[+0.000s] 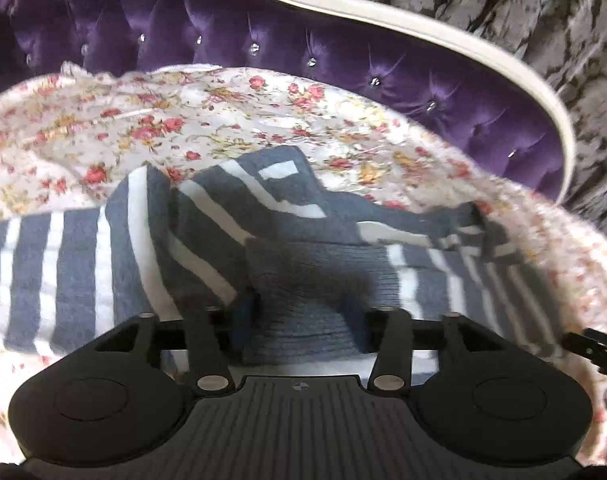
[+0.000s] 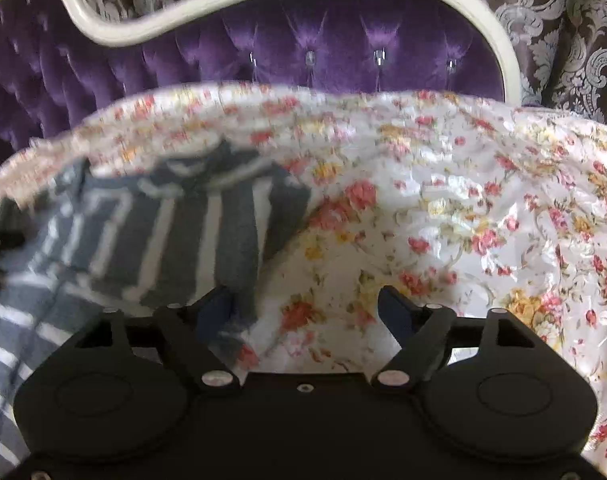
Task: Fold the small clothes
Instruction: 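Lift the sleeve with the left gripper and fold it across the body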
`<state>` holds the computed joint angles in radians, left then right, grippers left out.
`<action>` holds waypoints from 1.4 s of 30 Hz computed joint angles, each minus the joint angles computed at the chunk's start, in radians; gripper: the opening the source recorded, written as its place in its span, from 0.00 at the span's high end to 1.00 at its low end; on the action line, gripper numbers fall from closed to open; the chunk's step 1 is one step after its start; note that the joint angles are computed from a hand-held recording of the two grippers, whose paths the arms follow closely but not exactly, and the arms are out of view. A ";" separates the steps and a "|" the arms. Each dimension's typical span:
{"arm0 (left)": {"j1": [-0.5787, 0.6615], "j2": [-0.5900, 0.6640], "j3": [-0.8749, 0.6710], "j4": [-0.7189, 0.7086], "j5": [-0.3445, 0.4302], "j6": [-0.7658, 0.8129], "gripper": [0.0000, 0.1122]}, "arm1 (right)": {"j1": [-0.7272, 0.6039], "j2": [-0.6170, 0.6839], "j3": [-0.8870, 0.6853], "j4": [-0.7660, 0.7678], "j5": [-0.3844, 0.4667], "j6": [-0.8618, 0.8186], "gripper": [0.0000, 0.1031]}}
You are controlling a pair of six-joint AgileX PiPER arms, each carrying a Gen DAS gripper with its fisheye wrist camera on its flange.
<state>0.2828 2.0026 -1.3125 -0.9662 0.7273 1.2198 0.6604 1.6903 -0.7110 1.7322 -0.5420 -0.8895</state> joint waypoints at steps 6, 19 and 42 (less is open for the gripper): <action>0.121 -0.034 0.012 -0.064 0.059 0.074 0.37 | -0.003 -0.080 0.105 -0.446 -0.001 0.515 0.13; 0.421 0.202 -0.346 0.003 0.103 -0.185 0.31 | -0.003 -0.051 0.131 -0.870 -0.013 0.962 0.12; 0.460 0.479 -0.703 -0.016 0.125 -0.481 0.59 | 0.034 0.030 0.054 -0.880 0.006 0.933 0.12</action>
<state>0.7425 2.4818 -2.0155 -0.9826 0.8527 0.7392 0.6946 1.7207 -0.6568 0.8519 -0.5361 0.0436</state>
